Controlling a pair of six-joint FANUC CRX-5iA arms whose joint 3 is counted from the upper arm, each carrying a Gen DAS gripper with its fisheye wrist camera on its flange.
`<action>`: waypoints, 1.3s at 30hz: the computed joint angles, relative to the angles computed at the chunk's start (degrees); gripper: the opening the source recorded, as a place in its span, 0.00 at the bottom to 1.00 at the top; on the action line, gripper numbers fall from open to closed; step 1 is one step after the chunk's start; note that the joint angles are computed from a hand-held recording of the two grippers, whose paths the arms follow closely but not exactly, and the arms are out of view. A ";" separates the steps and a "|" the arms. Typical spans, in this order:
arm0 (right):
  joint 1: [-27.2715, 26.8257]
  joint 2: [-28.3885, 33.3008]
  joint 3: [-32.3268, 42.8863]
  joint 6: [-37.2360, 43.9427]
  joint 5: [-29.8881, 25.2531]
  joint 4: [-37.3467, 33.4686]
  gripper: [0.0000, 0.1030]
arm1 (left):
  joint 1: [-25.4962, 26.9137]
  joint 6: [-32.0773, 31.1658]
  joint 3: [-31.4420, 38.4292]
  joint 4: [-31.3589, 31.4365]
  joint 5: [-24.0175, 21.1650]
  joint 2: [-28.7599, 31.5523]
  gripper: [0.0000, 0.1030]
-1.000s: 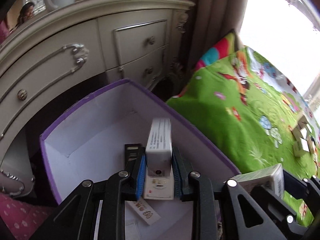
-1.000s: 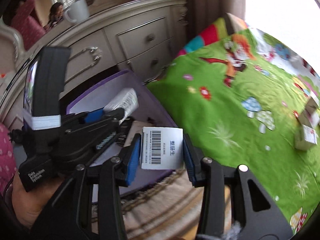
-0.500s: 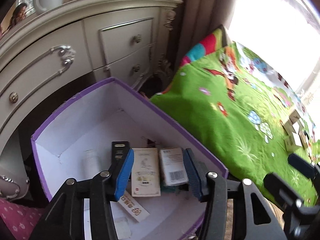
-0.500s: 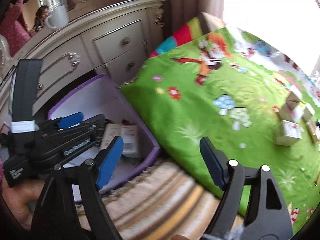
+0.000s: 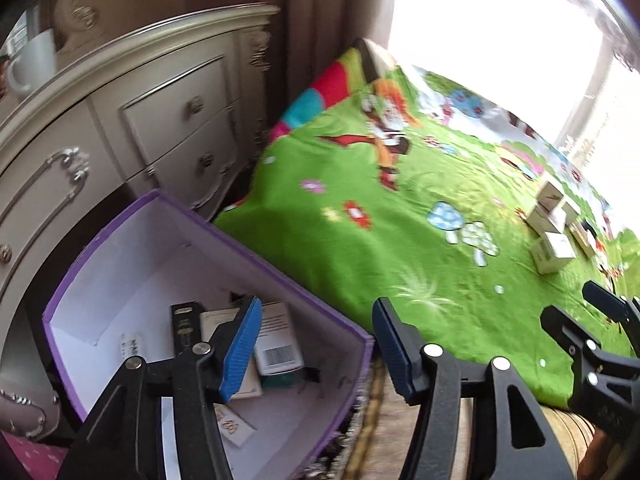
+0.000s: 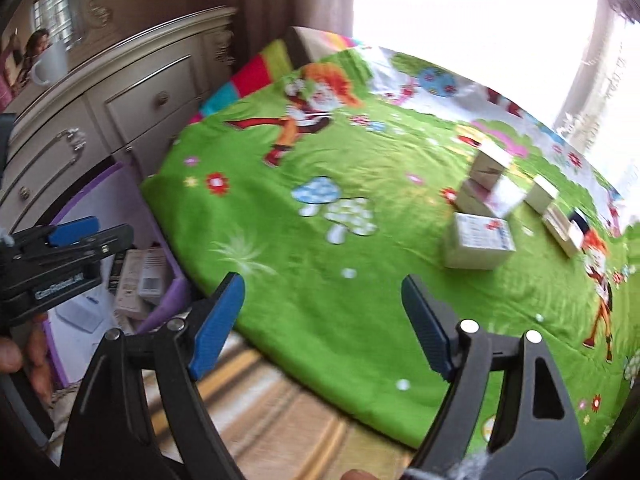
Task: Organize rigid objects
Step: 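Return both tools to the boxes on the bed, then grasp the white medicine box with red heart print using the left tool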
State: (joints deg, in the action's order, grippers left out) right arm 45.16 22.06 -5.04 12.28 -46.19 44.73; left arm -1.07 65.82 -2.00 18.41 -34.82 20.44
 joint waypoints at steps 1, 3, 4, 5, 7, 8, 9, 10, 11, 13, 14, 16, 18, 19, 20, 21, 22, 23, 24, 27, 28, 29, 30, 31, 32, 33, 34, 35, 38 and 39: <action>-0.31 -0.51 -0.87 -0.98 -0.18 0.46 0.82 | -0.37 -0.95 -0.12 0.77 0.04 -0.03 0.59; -0.87 -1.67 -2.72 -3.06 -0.59 1.34 0.84 | -1.20 -2.93 -0.09 2.41 0.02 0.10 0.61; -1.15 -2.24 -3.64 -4.27 -1.00 1.84 0.84 | -1.71 -3.96 0.12 3.32 -0.19 0.32 0.62; -1.50 -2.92 -4.73 -5.65 -1.42 2.33 0.84 | -2.19 -4.78 0.33 4.07 -0.41 0.55 0.63; -2.12 -4.15 -6.57 -8.12 -2.37 2.85 0.85 | -3.42 -6.90 0.97 5.93 -1.21 1.22 0.65; -2.51 -4.94 -7.67 -9.44 -2.98 2.96 0.85 | -3.92 -8.07 1.17 6.83 -1.48 1.50 0.66; -2.95 -5.70 -8.67 -10.49 -3.40 2.91 0.85 | -4.49 -8.71 1.60 7.26 -1.80 1.83 0.67; -3.34 -6.29 -9.40 -11.31 -3.76 2.78 0.85 | -5.19 -9.39 2.14 7.65 -2.16 2.26 0.68; -3.76 -7.06 -10.32 -12.48 -4.24 2.57 0.85 | -5.84 -9.81 2.70 7.93 -2.56 2.68 0.70; -4.84 -8.97 -12.46 -14.85 -4.82 1.93 0.85 | -7.07 -11.00 4.50 9.37 -4.67 4.06 0.72; -5.24 -9.73 -13.31 -15.70 -5.30 1.79 0.85 | -7.59 -11.31 5.67 10.49 -6.35 5.01 0.73; -5.92 -11.16 -15.01 -17.08 -6.47 1.84 0.85 | -8.66 -11.29 7.59 11.76 -8.73 6.55 0.77; -6.46 -12.38 -16.78 -18.97 -7.63 2.36 0.86 | -10.04 -11.15 9.44 12.43 -10.15 7.94 0.80; -6.81 -12.69 -17.34 -19.56 -8.15 2.46 0.86 | -10.94 -10.76 10.87 12.52 -11.06 8.92 0.81; -7.15 -12.94 -17.86 -20.23 -8.76 2.42 0.86 | -11.59 -10.54 11.90 12.80 -11.89 9.68 0.82; -7.55 -13.27 -18.39 -20.78 -9.17 2.00 0.86 | -12.13 -10.08 13.09 12.80 -12.80 10.52 0.82; -7.78 -13.60 -18.87 -21.20 -9.31 1.59 0.86 | -12.98 -8.75 15.05 12.37 -14.08 11.85 0.83; -8.03 -13.89 -19.26 -21.61 -9.42 1.26 0.86 | -13.56 -7.74 16.48 12.30 -15.01 12.90 0.84; -8.36 -14.22 -19.81 -22.23 -9.51 1.09 0.86 | -14.01 -6.75 17.85 12.28 -16.01 13.89 0.85; -9.10 -14.85 -20.78 -23.67 -9.87 0.29 0.86 | -15.83 -2.04 22.96 10.98 -18.91 17.43 0.87; -9.22 -15.07 -21.14 -24.12 -9.94 0.19 0.86 | -16.49 -0.40 24.89 10.30 -19.73 18.70 0.88; -9.38 -15.11 -21.35 -24.55 -10.13 0.13 0.87 | -17.02 1.04 26.58 9.72 -20.51 19.82 0.88; -9.54 -15.31 -21.80 -25.29 -10.42 0.26 0.87 | -17.63 3.09 28.73 8.93 -21.55 21.21 0.89; -9.68 -15.41 -22.10 -25.82 -10.63 0.31 0.88 | -18.05 4.74 30.25 8.33 -22.19 22.16 0.89; -9.87 -15.46 -22.31 -26.26 -10.81 0.24 0.89 | -18.56 6.39 31.52 7.72 -22.44 22.97 0.90; -10.01 -15.53 -22.57 -26.82 -10.97 0.22 0.89 | -19.01 7.96 32.97 7.02 -22.69 23.85 0.90; -10.08 -15.60 -22.86 -27.46 -11.16 0.28 0.89 | -19.61 10.54 35.07 5.70 -23.16 24.98 0.91; -10.11 -15.65 -23.11 -27.98 -11.35 0.35 0.89 | -20.00 12.09 36.57 4.87 -23.51 25.82 0.92; -10.27 -15.46 -23.28 -28.18 -11.42 0.13 0.89 | -21.32 17.26 41.99 0.87 -24.97 28.58 0.92; -10.32 -15.42 -23.35 -28.08 -11.29 0.11 0.89 | -21.65 18.59 43.40 -0.22 -25.30 29.31 0.92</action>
State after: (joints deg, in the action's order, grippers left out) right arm 34.84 6.64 -28.39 -15.80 -57.48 44.84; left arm -22.72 84.40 41.39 18.19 -60.12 49.75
